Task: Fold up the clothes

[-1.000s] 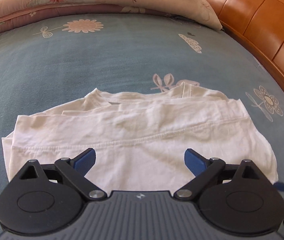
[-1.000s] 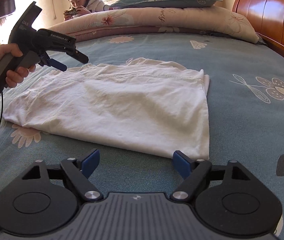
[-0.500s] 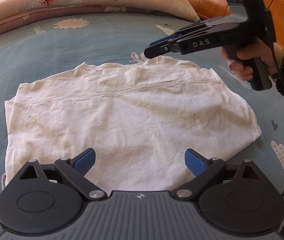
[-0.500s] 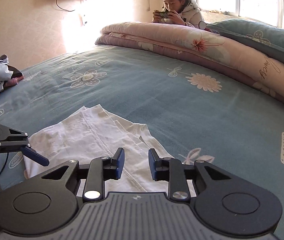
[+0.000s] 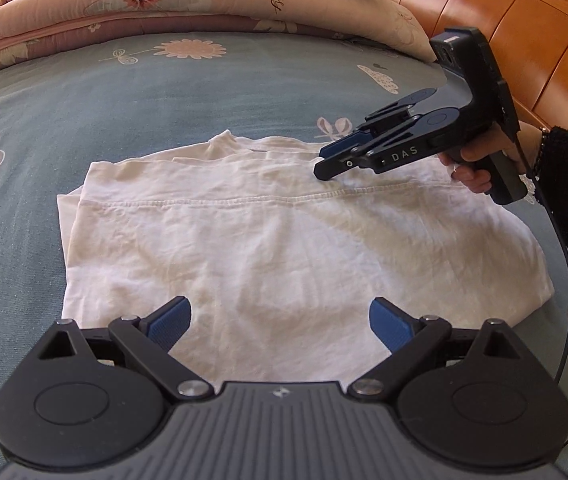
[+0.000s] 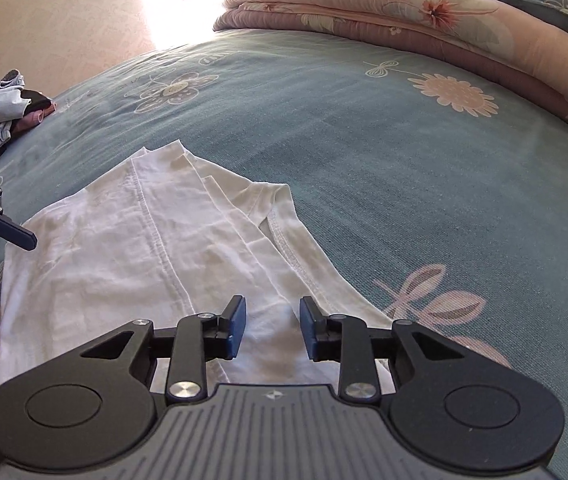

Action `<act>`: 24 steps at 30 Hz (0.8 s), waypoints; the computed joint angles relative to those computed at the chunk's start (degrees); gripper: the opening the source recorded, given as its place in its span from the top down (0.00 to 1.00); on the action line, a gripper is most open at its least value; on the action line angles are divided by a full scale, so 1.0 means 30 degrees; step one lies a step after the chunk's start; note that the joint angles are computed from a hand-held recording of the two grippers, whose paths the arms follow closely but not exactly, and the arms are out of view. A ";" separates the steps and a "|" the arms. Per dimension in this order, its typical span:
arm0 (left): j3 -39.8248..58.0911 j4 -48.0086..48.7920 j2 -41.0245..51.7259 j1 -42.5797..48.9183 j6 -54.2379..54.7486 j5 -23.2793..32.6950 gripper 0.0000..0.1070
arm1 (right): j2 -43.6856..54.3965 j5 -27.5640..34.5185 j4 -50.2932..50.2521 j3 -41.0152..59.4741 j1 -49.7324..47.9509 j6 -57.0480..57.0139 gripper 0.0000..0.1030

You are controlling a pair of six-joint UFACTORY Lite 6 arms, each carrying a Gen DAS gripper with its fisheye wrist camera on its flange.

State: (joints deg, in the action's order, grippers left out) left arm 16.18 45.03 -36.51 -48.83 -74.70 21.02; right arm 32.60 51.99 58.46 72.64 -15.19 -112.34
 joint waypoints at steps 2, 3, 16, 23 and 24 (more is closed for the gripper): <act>-0.0036 0.0077 0.0178 0.0098 -0.0034 -0.0154 0.11 | 0.0481 0.0399 -0.0480 0.0746 0.0141 0.0598 0.61; -0.0015 0.0206 0.0312 0.0055 -0.0191 -0.0142 0.11 | 0.0624 0.0385 -0.0436 0.0848 0.0216 0.0578 0.60; -0.0135 0.1030 0.0299 0.0081 -0.1202 0.0327 0.11 | -0.2949 -0.1573 0.2332 -0.3645 0.0380 -0.3384 0.97; -0.0516 0.0229 -0.0303 0.0875 -0.0235 -0.0072 0.11 | -0.2241 -0.3177 0.4328 -0.3208 0.0883 -0.2965 0.98; -0.0493 0.0164 -0.0248 0.0974 -0.0157 -0.0024 0.11 | -0.2216 -0.3775 0.4712 -0.3592 0.1140 -0.3582 0.98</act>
